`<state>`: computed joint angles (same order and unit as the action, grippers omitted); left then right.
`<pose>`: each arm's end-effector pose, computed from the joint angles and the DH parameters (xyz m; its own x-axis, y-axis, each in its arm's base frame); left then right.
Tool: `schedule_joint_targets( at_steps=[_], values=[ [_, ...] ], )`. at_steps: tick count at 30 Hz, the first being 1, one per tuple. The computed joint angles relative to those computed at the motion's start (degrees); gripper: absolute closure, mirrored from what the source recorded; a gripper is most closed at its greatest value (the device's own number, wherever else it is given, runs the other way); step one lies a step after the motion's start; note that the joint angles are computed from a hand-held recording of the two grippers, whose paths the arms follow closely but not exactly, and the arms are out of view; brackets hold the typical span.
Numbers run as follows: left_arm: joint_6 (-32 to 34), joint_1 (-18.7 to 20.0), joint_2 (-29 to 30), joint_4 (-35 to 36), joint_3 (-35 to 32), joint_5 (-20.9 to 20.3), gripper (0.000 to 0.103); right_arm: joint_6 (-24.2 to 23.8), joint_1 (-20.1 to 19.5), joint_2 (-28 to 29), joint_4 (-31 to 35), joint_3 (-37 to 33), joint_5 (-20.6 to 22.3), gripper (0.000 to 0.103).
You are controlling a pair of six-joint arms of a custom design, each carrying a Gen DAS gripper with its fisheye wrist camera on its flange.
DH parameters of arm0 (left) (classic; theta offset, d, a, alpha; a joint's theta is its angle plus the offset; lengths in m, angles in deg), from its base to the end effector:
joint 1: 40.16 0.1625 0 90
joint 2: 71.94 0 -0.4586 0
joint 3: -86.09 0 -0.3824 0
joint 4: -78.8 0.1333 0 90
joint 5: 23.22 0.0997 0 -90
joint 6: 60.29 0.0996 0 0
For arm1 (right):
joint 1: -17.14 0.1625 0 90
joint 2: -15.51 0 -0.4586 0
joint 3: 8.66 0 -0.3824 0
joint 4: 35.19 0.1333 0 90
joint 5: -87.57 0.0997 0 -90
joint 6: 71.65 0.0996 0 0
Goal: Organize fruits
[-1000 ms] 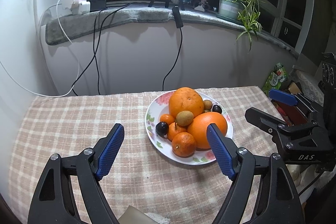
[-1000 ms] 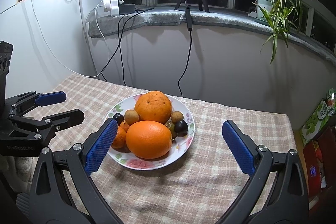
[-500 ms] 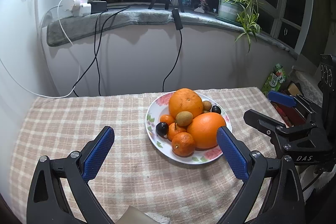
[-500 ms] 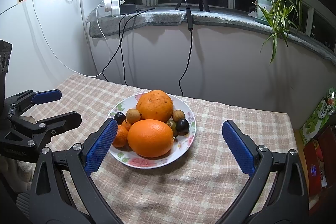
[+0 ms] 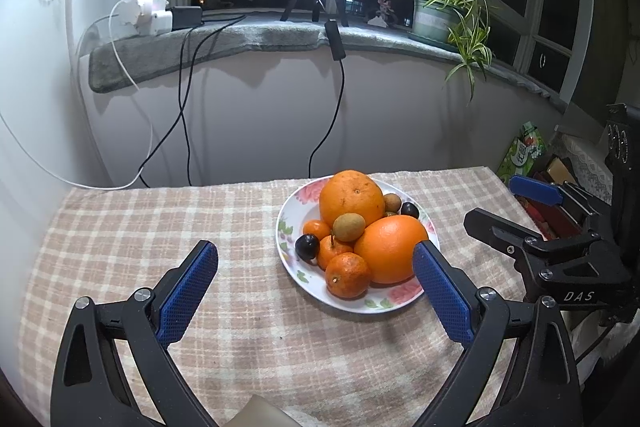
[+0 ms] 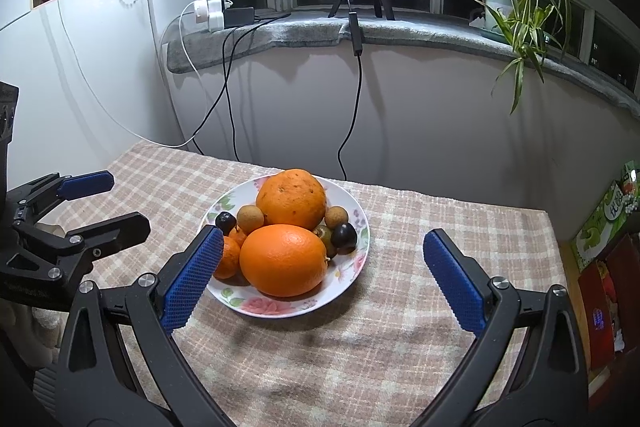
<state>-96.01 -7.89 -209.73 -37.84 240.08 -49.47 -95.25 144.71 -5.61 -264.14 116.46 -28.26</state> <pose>0.0059 -0.2596 0.3387 -0.7888 -0.0734 -0.6103 0.4570 0.5940 -0.6621 0.3568 -0.3164 -0.0597 -0.5931 -0.5817 0.5566 -0.8045 0.4548 -0.3820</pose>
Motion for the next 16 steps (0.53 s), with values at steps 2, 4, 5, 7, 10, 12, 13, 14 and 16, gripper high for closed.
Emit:
schedule_joint_targets(
  at_steps=[2, 4, 5, 7, 10, 12, 13, 14, 16],
  values=[
    [-0.4, -0.4, -0.4, 0.7, 0.0, 0.1, 0.005, 0.3, -0.1, -0.1, 0.1, 0.1, 0.1, 0.001],
    [-2.5, -1.7, -1.6, 4.3, -0.3, 0.9, 0.005, 0.2, -0.1, 0.0, -0.1, 0.1, 0.1, 0.001],
    [-2.2, -1.8, -1.8, 4.2, -0.3, 0.8, 0.005, 0.3, -0.1, 0.0, -0.2, 0.2, 0.0, 0.001],
    [-2.2, -1.9, -2.1, 4.3, -0.3, 0.9, 0.005, 0.5, -0.2, 0.1, -0.2, 0.2, -0.1, 0.001],
    [-1.7, -1.9, -2.3, 3.8, -0.2, 1.0, 0.005, 0.7, -0.2, 0.1, -0.2, 0.3, -0.4, 0.001],
    [-1.7, -1.8, -2.5, 4.0, -0.2, 0.9, 0.005, 0.9, -0.3, 0.2, -0.2, 0.3, -0.5, 0.001],
    [-1.6, -1.8, -2.5, 4.1, -0.3, 0.9, 0.005, 1.1, -0.3, 0.2, -0.2, 0.3, -0.6, 0.001],
    [-1.3, -1.7, -2.4, 3.9, -0.3, 0.9, 0.005, 1.1, -0.3, 0.2, -0.3, 0.3, -0.7, 0.001],
    [-1.0, -1.4, -2.3, 3.7, -0.3, 0.8, 0.005, 1.3, -0.5, 0.2, -0.3, 0.3, -0.9, 0.001]
  ],
)
